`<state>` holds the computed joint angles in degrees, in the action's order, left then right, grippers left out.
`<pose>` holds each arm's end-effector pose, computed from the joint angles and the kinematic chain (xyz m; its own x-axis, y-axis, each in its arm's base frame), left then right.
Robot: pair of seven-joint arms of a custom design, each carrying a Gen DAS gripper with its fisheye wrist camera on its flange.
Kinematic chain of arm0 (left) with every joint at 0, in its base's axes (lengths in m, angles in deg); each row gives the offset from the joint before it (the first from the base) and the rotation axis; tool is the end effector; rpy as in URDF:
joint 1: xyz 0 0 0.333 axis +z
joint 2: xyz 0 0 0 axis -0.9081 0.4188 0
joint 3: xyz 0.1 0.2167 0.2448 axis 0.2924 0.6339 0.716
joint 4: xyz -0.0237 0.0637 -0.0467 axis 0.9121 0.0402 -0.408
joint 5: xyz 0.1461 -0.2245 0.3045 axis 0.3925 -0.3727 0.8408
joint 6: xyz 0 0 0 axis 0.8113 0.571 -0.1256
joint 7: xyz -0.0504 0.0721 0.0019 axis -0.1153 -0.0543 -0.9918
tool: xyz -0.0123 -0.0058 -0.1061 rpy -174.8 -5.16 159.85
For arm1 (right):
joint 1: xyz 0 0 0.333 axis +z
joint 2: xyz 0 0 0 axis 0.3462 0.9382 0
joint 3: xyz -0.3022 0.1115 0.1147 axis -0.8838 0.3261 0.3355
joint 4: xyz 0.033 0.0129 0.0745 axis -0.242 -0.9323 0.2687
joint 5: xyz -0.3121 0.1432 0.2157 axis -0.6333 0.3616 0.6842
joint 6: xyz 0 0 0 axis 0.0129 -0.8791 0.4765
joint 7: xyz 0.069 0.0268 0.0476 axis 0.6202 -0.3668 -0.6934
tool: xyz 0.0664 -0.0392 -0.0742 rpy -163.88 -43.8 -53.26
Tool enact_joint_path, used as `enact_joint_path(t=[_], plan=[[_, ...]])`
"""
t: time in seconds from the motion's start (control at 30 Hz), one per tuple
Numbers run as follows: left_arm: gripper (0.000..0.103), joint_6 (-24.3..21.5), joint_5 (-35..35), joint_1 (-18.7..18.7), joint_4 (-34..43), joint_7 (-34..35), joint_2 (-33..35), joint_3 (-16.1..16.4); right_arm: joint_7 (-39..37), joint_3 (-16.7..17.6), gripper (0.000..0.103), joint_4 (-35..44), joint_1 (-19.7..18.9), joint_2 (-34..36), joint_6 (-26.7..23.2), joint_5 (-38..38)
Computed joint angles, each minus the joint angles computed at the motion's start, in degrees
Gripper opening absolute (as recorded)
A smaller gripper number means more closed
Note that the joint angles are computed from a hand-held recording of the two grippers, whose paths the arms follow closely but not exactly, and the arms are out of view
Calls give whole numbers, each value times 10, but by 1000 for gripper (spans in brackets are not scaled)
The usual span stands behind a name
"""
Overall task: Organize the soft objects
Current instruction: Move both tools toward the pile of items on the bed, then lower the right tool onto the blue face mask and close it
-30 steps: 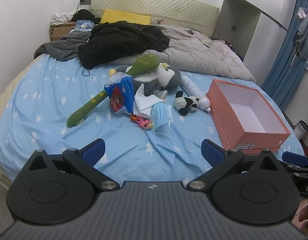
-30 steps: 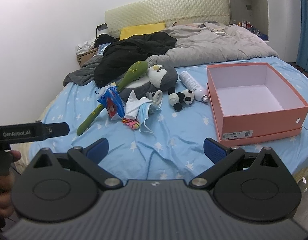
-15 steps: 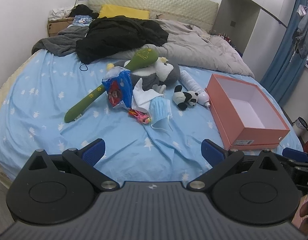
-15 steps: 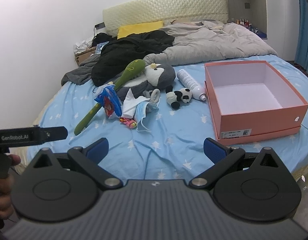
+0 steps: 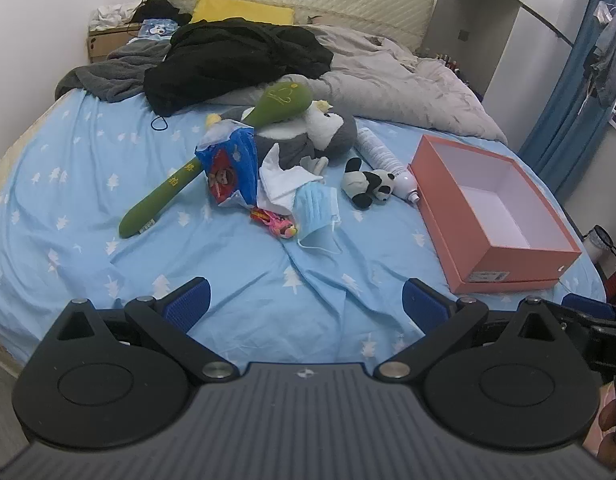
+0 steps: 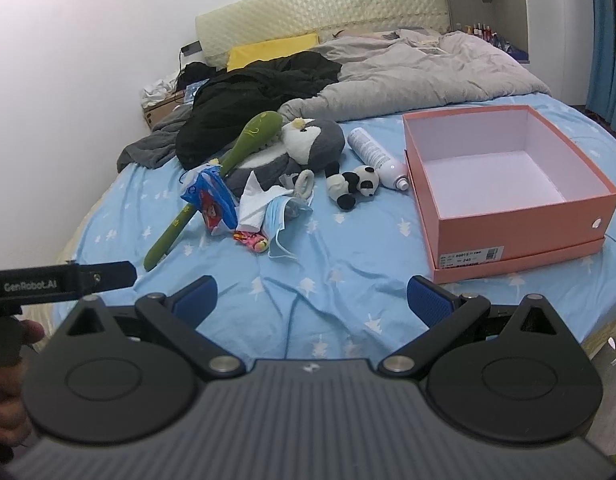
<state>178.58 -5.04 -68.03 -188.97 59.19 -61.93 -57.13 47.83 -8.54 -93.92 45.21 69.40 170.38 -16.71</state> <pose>0.4593 -0.2367 0.5795 0.2661 -0.9493 0.1675 -0.6517 -0.3052 -0.6943 0.5085 0.3273 0.5666 0.3644 -0.8993 -0.2420 -0.6629 -0.0680 -0.7456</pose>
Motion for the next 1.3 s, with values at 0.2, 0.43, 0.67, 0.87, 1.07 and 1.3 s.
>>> enact_joint_path(t=[0.2, 0.43, 0.67, 0.87, 1.07, 1.3], plan=[[103, 3, -1, 0, 3, 3, 6, 4, -2, 1, 103, 12, -3, 12, -8, 5], [103, 5, -20, -4, 19, 24, 36, 20, -24, 8, 103, 37, -9, 39, -26, 44], [103, 9, -7, -8, 43, 29, 81, 41, -28, 17, 103, 82, -20, 80, -53, 57], [103, 19, -4, -16, 65, 31, 127, 70, -35, 31, 103, 139, -33, 129, -79, 71], [102, 40, 8, -22, 82, 30, 171, 102, -53, 50, 103, 219, -45, 192, -111, 94], [96, 74, -14, -30, 104, 44, 227, 139, -84, 77, 97, 331, -57, 280, -144, 132]])
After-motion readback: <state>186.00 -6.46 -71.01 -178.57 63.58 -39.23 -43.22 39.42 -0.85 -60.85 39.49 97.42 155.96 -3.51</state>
